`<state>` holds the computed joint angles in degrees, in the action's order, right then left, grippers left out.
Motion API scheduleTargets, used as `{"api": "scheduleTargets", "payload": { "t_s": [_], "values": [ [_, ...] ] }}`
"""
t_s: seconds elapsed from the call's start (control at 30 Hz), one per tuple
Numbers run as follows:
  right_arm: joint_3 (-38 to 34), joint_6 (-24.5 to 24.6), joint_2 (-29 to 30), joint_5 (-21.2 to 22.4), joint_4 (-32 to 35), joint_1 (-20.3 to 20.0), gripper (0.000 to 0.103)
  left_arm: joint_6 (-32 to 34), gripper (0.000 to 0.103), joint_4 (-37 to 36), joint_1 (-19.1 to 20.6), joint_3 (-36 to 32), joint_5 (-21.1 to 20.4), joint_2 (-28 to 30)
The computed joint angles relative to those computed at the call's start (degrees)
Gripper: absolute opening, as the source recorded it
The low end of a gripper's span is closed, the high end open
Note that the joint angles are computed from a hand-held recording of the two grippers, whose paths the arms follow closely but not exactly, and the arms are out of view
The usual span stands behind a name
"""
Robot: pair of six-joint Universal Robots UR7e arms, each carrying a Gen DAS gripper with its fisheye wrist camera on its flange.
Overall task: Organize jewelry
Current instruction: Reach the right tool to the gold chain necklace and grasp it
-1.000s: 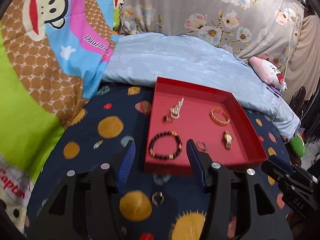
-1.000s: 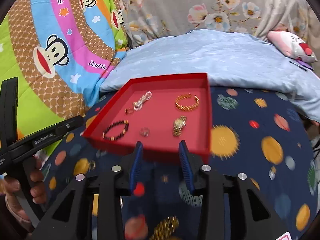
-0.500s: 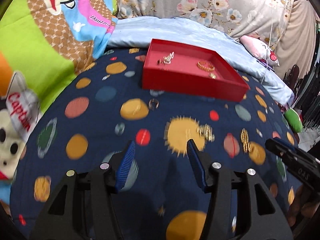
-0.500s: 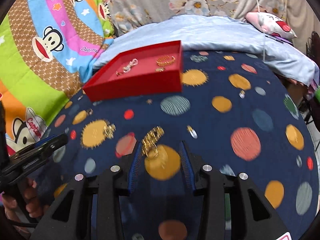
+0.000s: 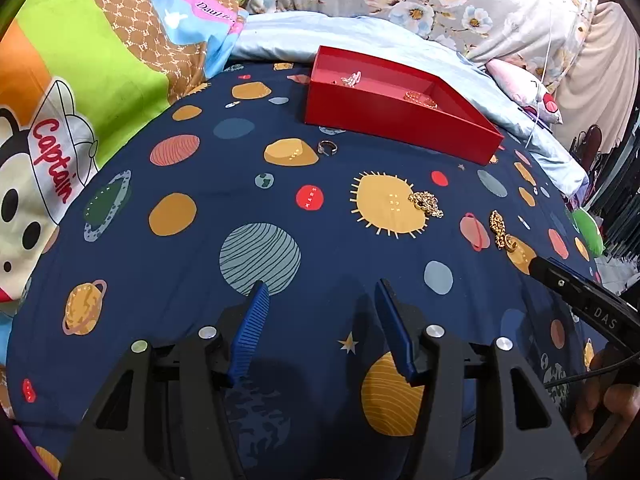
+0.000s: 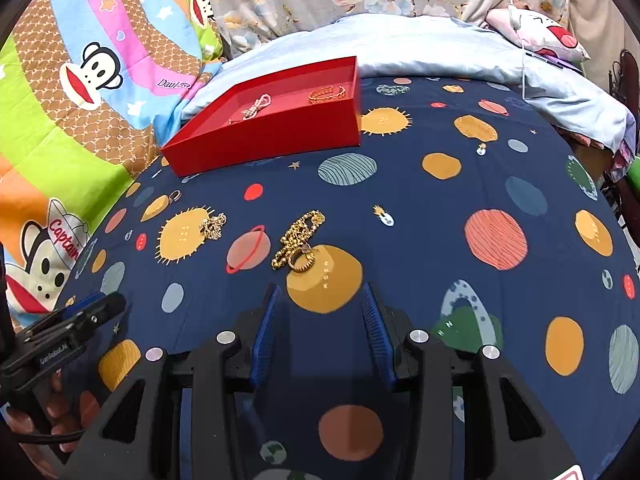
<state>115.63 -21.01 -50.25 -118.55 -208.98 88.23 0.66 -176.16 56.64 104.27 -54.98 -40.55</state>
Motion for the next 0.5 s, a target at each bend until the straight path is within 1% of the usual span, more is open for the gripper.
{"api": "scheduleTargets", "payload": {
  "t_s": [0.1, 0.23, 0.37, 0.5],
  "values": [
    [-1.6, -0.1, 0.9, -0.9, 0.9, 0.4, 0.042, 0.4, 0.059, 0.2, -0.2, -0.1, 0.0, 0.2],
    [-3.8, -0.1, 1.8, -0.3, 2.5, 0.5, 0.042, 0.7, 0.060, 0.4, -0.2, -0.3, 0.1, 0.4],
    [-6.9, -1.1, 3.3, -1.3, 3.5, 1.1, 0.042, 0.8, 0.061, 0.4, -0.2, -0.3, 0.0, 0.4],
    [-10.4, -0.4, 4.4, -2.4, 7.8, 1.1, 0.041, 0.7, 0.061, 0.4, -0.2, -0.2, 0.0, 0.4]
  ]
}}
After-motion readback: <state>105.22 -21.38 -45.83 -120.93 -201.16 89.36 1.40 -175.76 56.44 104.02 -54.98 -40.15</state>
